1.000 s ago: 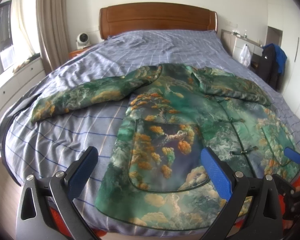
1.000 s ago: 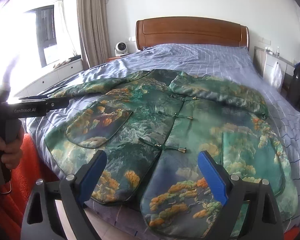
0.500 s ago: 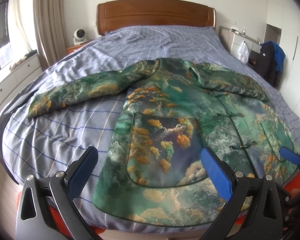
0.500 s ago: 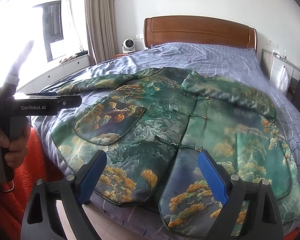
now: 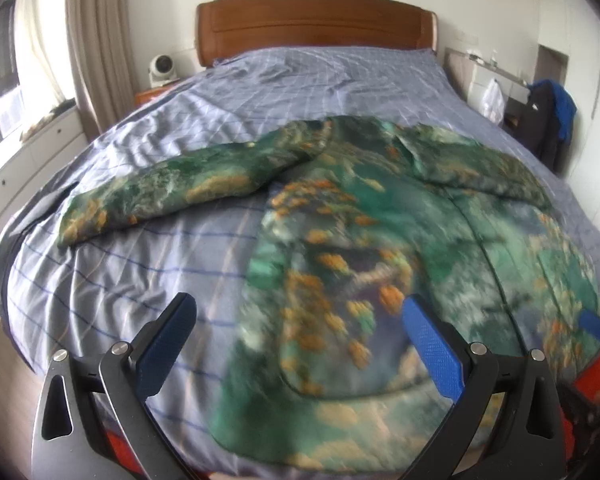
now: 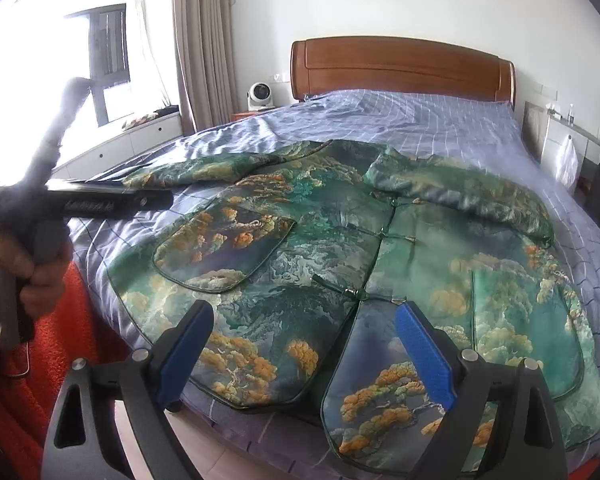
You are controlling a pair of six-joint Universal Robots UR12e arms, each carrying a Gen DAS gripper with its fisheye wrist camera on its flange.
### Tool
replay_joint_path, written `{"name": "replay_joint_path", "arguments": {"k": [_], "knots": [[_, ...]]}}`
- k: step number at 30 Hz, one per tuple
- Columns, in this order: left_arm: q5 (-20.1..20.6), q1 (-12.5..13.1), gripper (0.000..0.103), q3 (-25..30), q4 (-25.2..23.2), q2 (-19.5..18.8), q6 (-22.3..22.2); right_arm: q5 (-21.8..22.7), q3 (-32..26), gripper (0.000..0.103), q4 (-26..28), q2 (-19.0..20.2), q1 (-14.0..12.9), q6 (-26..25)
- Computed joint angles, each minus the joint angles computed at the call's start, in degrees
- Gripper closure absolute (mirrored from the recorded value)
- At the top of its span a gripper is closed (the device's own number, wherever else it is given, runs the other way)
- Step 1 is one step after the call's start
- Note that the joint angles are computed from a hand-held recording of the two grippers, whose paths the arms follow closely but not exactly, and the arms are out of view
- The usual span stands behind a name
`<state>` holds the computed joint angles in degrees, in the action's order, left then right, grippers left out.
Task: Fold large clothes
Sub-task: 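Grasp the other sleeve with the left tool and fold it across the jacket body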
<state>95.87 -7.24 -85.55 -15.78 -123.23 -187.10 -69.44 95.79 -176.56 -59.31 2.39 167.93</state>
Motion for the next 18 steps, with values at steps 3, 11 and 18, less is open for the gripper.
{"name": "replay_joint_path", "arguments": {"k": [3,11,18], "knots": [[-2.2,2.2,0.0,2.4,-1.9,-1.3,-2.0,-0.2,-0.1,0.011,0.0,0.0,-0.2,0.5],[-12.5,11.9,0.001,8.9,-7.7,-7.1,-23.2,-1.6,-0.6,0.011,1.7,0.0,0.2,0.2],[-13.9,16.2,0.003,12.9,-6.9,-12.5,-40.5,-1.6,-1.5,0.011,4.9,0.3,0.5,-0.1]]}}
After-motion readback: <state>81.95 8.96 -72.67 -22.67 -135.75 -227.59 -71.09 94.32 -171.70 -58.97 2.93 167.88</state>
